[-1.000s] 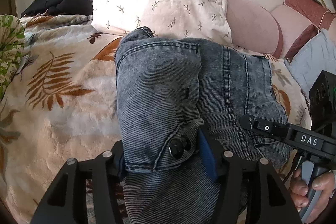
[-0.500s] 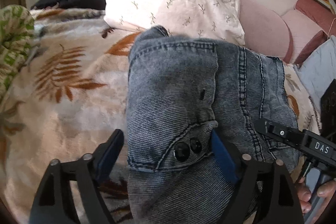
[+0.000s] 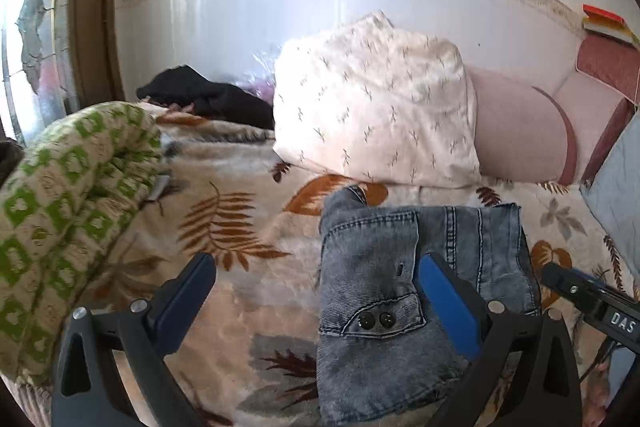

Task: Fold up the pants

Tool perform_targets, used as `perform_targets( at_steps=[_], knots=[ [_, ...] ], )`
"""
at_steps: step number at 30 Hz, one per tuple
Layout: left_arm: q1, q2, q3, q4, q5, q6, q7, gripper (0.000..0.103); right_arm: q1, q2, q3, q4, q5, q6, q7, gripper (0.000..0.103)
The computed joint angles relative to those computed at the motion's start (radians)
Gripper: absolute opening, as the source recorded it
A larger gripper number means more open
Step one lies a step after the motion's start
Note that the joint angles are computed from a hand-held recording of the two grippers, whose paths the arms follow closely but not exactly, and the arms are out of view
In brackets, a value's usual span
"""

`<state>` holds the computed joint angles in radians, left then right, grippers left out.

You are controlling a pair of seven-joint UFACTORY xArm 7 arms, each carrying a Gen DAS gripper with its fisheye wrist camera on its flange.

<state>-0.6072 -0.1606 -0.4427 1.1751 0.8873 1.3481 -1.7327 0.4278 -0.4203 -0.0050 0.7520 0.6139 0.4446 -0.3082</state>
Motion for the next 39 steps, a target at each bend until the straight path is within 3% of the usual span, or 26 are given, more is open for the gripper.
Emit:
perform_targets(
  at_steps=[5,9,19,39],
  knots=[
    [-0.026,-0.009,-0.032,0.029,0.0,0.104,0.006,0.103,-0.026,-0.146,0.061,-0.083,-0.125,-0.094,0.062,0.072],
    [-0.051,-0.019,-0.06,0.049,0.008,0.166,-0.015,0.103,-0.017,-0.253,0.081,-0.14,-0.198,-0.136,0.128,0.081],
    [-0.082,-0.026,-0.108,0.074,0.02,0.27,-0.061,0.103,-0.021,-0.521,0.138,-0.302,-0.364,-0.138,0.274,0.084],
    [-0.158,-0.005,-0.119,0.084,0.008,0.288,-0.09,0.103,-0.054,-0.69,0.229,-0.429,-0.593,-0.178,0.474,0.087]
  ],
)
